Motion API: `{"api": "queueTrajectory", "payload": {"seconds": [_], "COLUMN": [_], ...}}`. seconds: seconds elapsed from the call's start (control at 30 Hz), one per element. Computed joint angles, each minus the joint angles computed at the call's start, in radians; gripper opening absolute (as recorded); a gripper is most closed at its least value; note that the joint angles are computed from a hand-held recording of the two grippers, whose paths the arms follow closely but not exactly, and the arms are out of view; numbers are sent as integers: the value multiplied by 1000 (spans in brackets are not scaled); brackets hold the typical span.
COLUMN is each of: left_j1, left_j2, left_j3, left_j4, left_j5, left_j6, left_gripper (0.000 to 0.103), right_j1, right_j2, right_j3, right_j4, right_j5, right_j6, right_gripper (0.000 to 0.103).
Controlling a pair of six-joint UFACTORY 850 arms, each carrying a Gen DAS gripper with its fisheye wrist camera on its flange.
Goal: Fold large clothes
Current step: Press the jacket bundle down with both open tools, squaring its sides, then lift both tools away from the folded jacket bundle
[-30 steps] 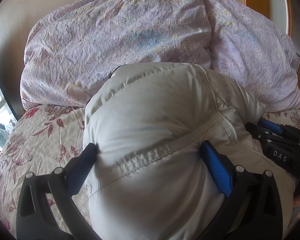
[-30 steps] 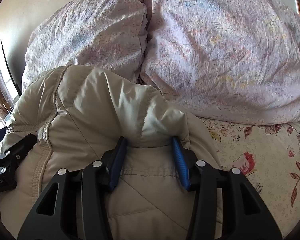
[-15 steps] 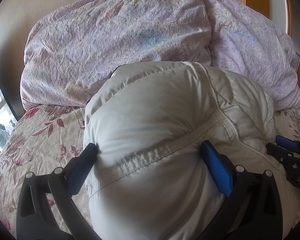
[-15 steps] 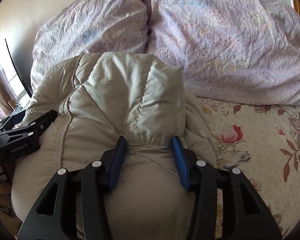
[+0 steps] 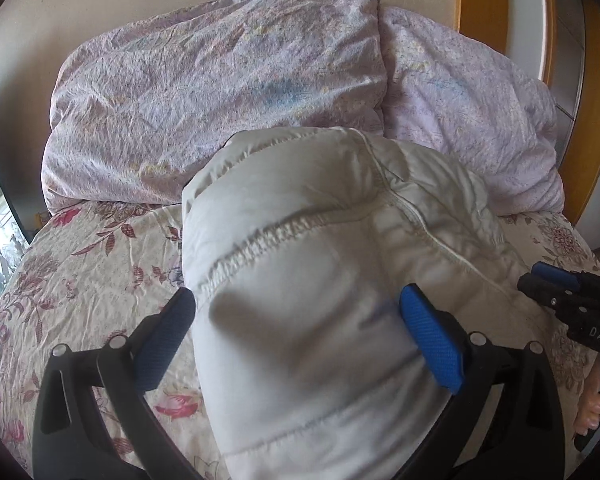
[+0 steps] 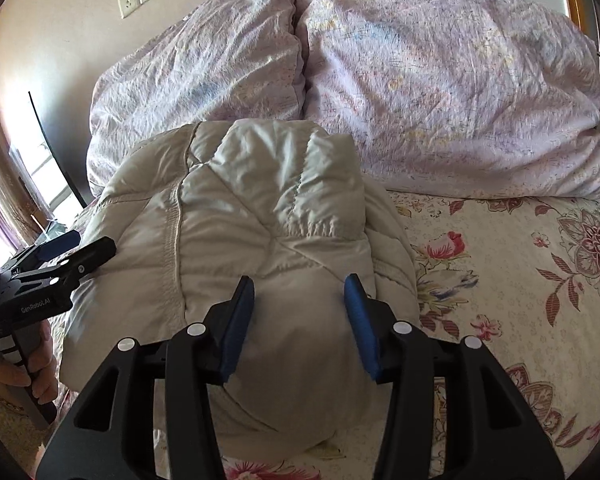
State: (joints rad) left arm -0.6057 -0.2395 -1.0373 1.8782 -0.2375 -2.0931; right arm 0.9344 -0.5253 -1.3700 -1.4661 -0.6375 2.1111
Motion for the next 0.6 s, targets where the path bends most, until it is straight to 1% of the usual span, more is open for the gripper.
{"api": "queueTrajectory", "payload": {"seconds": [0.07, 0.13, 0.17, 0.23, 0.3, 0.37, 0.47, 0.53, 0.57, 0.6], "left_j1": [-6, -1, -3, -17, -26, -27, -15, -5, -3, -4], "left_j2": [-2, -14, -20, -31, -38, -37, -18, 6, 18, 30], "left_j3": [10, 9, 9, 6, 4, 8, 17, 28, 35, 42], "left_j4": [31, 92, 109, 93, 86, 107, 129, 119, 104, 79], "left_j5": [-3, 10, -1, -41, -68, -75, -41, 1, 12, 13], "left_j6": [-29, -114, -133, -105, -105, -127, -154, -146, -131, -108], "left_gripper": [101, 101, 101, 101, 101, 101, 101, 101, 101, 101], "right_j1": [-2, -7, -9, -14, -22, -28, -19, -8, -1, 8], "right_j2": [-15, -40, -51, -69, -74, -69, -62, -56, -54, -53], "right_j3": [-14, -40, -52, -68, -66, -50, -39, -38, -39, -43], "right_j4": [53, 114, 131, 149, 133, 92, 63, 80, 93, 115], "right_j5": [4, 13, 14, 14, 30, 49, 31, -3, -26, -59], "right_j6": [-57, -114, -134, -159, -135, -72, -38, -51, -61, -69], "right_gripper": [49, 49, 49, 49, 50, 50, 53, 57, 65, 78]}}
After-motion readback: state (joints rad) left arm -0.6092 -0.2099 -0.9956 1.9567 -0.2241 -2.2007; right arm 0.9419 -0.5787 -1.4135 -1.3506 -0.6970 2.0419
